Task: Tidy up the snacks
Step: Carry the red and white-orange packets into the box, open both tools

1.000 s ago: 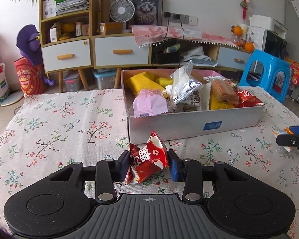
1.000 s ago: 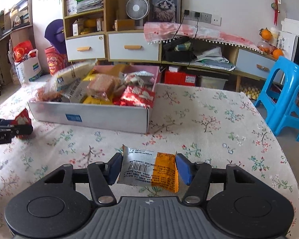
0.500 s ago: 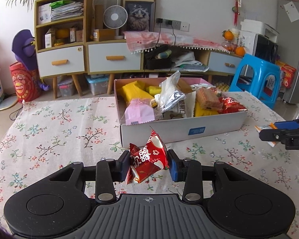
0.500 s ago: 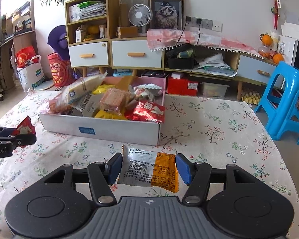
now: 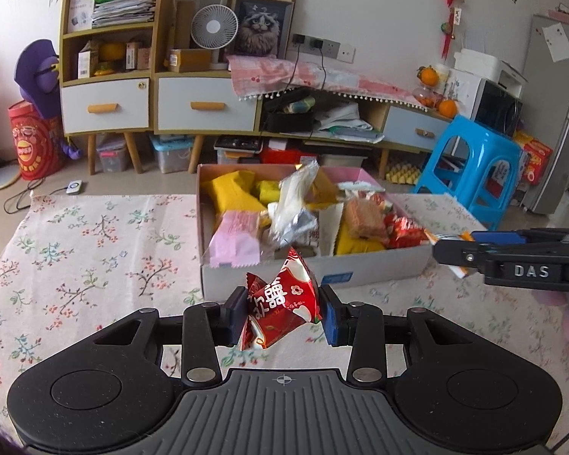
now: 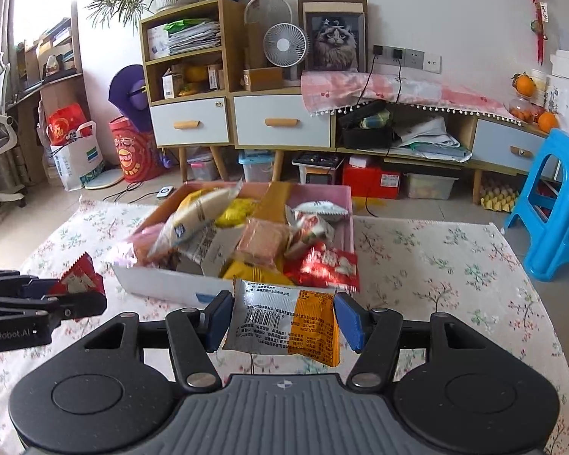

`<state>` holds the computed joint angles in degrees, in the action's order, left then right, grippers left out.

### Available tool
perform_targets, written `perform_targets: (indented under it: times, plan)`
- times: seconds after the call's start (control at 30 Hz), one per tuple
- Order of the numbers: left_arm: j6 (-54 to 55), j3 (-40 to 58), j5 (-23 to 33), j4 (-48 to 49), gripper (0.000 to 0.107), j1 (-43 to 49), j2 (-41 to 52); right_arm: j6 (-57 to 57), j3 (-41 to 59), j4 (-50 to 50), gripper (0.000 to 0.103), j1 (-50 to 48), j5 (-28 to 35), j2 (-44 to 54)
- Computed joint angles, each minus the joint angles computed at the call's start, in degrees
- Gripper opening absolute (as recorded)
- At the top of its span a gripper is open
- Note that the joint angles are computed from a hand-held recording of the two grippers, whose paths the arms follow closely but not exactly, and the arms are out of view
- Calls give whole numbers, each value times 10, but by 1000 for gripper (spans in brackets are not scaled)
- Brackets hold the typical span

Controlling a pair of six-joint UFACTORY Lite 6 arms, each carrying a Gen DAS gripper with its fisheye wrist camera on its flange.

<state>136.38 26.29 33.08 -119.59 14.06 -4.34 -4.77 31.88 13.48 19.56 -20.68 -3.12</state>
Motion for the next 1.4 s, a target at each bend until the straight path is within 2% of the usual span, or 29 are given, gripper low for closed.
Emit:
perform_targets:
  times: [0.13, 0.3, 0.5, 0.57, 0.63, 0.7, 0.77, 0.83, 1.13, 1.3, 1.37, 1.4]
  plan:
    - [-63, 40, -28, 22, 37, -28, 5, 71, 49, -48, 47, -22, 23, 25]
    - [-103, 98, -46, 20, 37, -47, 26, 235, 116, -143, 47, -57, 46, 71]
    - [-156, 212, -111, 37, 37, -69, 113, 414, 183, -235, 47, -75, 75, 127]
    - [-207, 272, -135, 74, 37, -78, 162, 423, 211, -238, 47, -74, 77, 147]
    - [-305, 333, -140, 154, 37, -79, 209, 423, 238, -236, 48, -73, 75, 167]
    - [-389, 388, -140, 219, 37, -80, 253, 501, 265, -310, 48, -84, 63, 193]
    - [-422, 431, -137, 245, 37, -83, 291, 607, 293, -409, 48, -93, 46, 225]
    - [-449, 465, -139, 265, 37, -86, 323, 664, 316, -461, 48, -97, 35, 251]
    - [-525, 545, -116, 315, 37, -85, 407, 744, 370, -516, 49, -99, 12, 316]
    - [-499, 544, -117, 293, 39, -86, 412, 732, 367, -507, 56, -99, 16, 320]
    - [-495, 542, -112, 285, 43, -86, 411, 720, 361, -493, 63, -98, 19, 314]
    - [-490, 539, -111, 277, 48, -84, 409, 718, 362, -490, 64, -97, 21, 314]
